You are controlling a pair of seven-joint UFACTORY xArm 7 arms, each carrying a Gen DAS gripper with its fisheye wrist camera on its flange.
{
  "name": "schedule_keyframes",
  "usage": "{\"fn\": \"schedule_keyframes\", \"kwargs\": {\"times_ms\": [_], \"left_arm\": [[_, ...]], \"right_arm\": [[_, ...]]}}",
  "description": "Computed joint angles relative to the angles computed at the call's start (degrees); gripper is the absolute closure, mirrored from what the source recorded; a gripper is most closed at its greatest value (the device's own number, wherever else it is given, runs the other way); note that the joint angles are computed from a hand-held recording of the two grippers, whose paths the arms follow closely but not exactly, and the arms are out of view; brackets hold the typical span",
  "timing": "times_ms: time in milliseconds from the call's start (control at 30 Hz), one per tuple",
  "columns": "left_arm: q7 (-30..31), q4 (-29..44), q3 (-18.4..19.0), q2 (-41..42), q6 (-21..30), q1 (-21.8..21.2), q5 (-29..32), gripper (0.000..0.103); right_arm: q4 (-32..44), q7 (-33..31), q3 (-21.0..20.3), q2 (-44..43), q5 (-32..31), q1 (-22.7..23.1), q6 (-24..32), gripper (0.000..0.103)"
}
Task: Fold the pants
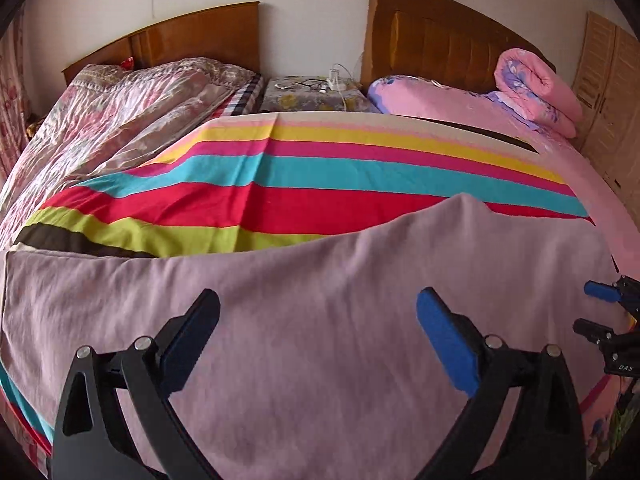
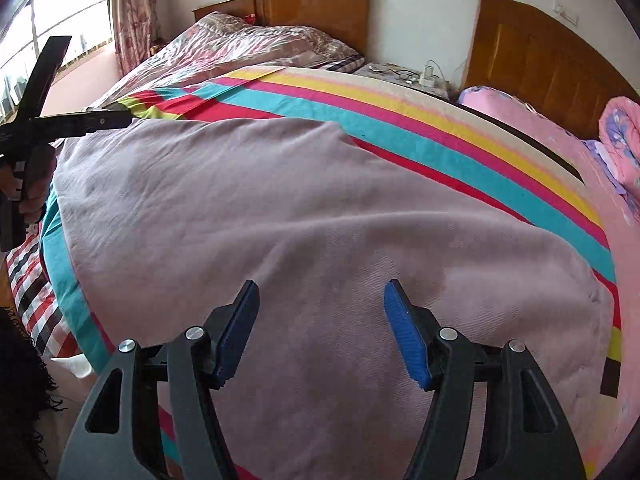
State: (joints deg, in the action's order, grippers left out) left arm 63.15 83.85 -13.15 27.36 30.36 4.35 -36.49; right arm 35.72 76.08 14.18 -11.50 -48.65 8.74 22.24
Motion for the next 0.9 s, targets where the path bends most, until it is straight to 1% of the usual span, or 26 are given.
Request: {"fn": "schedule_keyframes", "kwargs": {"times_ms": [67,133,167,200,233,267,300,333,367,400,433,467,567,600,667,733,800,833,900], "left_arm": [[1.7,-1.5,-2.6,0.1,-1.6,-3.2,0.2,0.004],[1.5,-0.8,-3.9,2.1,-4.3,-7.0,1.3,0.004],[-0.3,0.3,-3.5,3.8,-5.3,-9.4,3.1,0.004],[-2.5,1.2,-2.5,5.4,-7.2,-12.1,5.7,0.004],[-5.6,2.3,-0.8,7.3,-9.2,-15.0,9.0,0.004],[-9.1,3.7,1.6,9.3,-10.5,-18.0,12.5,0.005],[-11.5,4.8,3.3,11.3,-11.9,-20.0,15.2,0.001],[-12.5,5.8,2.7,12.0,-11.9,-19.6,15.5,0.001],[-15.5,8.0,4.2,13.1,-10.5,-20.7,17.1,0.001],[-16.6,9.6,3.9,14.1,-9.5,-20.2,17.6,0.001],[-17.8,11.7,3.3,15.1,-6.8,-19.4,17.9,0.001],[-18.7,12.8,3.0,15.8,-6.0,-19.2,18.7,0.001],[-20.4,12.1,2.1,15.7,-8.0,-18.7,21.2,0.001],[-21.0,12.8,1.6,16.1,-7.4,-18.3,21.8,0.001],[-22.2,14.5,0.7,17.2,-6.3,-17.6,23.0,0.001],[-22.9,15.1,0.3,17.7,-6.4,-17.2,23.9,0.001],[-23.6,15.1,0.0,17.8,-6.7,-17.0,24.5,0.001],[-23.8,15.3,-0.2,17.9,-6.7,-16.9,24.8,0.001],[-24.1,13.9,-0.6,17.2,-7.4,-16.6,25.0,0.001]], "right_arm": [[-4.3,0.2,-1.2,-4.5,-0.2,-1.2,-1.1,0.039],[-7.7,-1.9,-2.3,-7.7,0.9,-2.9,-3.2,0.036],[-8.9,-4.3,-3.1,-8.6,2.2,-3.3,-3.5,0.034],[-9.6,-7.8,-4.8,-8.9,5.0,-2.2,-2.2,0.031],[-10.6,-12.9,-5.5,-8.8,10.2,-2.3,-1.3,0.030],[-12.6,-16.6,-8.6,-9.0,12.9,-0.6,-2.8,0.029],[-15.9,-17.8,-9.8,-11.5,13.3,-0.6,-6.7,0.029],[-18.8,-20.3,-10.8,-13.4,14.7,-0.7,-9.9,0.029],[-20.8,-22.4,-11.8,-15.4,16.2,0.2,-10.8,0.029],[-22.5,-23.7,-12.4,-17.4,17.4,0.8,-11.2,0.029],[-23.7,-24.3,-12.1,-18.6,18.3,0.9,-11.6,0.029],[-24.3,-24.5,-11.5,-19.4,18.9,0.6,-11.9,0.030],[-25.5,-24.8,-9.0,-20.8,20.7,-0.6,-12.7,0.030],[-26.4,-24.6,-8.5,-21.6,21.6,-0.9,-13.5,0.030],[-28.1,-23.7,-6.8,-23.3,23.0,-2.4,-15.8,0.030],[-29.3,-22.9,-4.0,-23.5,23.8,-5.2,-19.1,0.030],[-28.8,-23.7,-3.1,-24.6,25.4,-4.3,-16.5,0.030],[-28.2,-24.0,-2.5,-25.4,26.5,-3.6,-13.9,0.030],[-27.1,-22.4,0.9,-29.0,28.6,-3.7,-7.5,0.029]]}}
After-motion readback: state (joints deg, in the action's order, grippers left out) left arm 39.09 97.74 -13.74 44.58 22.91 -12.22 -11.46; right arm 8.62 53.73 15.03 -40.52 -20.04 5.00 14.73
